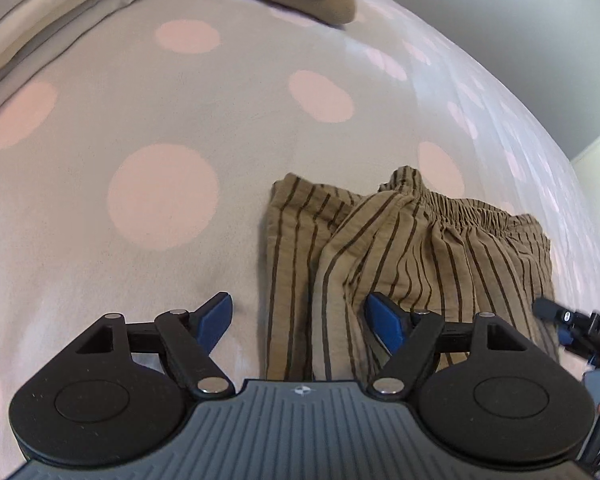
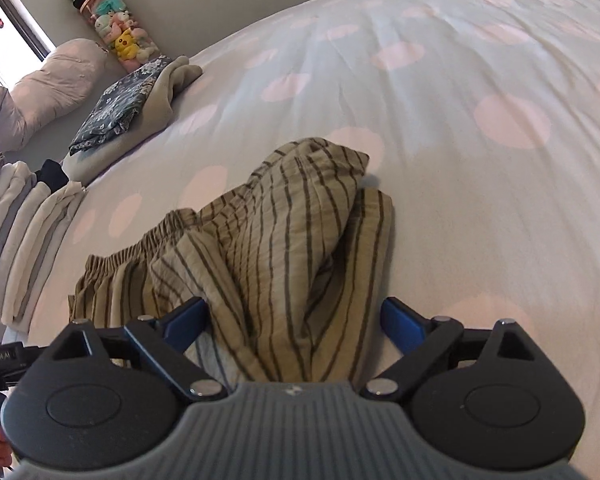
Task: Fold clothes
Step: 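Grasp the folded striped pants with the left tool while the right tool grasps beside it, then lift the pants with both tools and carry them toward the clothes stack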
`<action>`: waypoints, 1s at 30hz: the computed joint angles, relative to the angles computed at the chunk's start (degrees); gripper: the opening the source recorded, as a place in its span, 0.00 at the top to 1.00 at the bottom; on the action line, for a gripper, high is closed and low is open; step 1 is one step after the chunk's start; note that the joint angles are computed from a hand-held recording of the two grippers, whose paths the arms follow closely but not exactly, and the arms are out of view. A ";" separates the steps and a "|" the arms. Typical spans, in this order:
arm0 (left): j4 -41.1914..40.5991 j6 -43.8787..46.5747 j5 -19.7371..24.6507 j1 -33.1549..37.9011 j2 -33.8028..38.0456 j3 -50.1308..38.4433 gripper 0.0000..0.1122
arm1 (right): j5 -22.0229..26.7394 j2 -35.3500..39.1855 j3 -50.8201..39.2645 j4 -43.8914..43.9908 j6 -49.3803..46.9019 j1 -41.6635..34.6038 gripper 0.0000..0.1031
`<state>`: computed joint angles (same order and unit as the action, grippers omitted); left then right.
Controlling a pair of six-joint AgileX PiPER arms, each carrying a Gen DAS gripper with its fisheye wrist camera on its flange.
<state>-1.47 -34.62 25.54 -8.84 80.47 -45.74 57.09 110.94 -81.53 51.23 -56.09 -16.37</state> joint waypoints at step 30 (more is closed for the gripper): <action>14.67 -7.99 -15.92 -3.20 -8.66 6.83 0.95 | -3.10 -15.75 5.31 -0.84 -14.02 6.99 0.88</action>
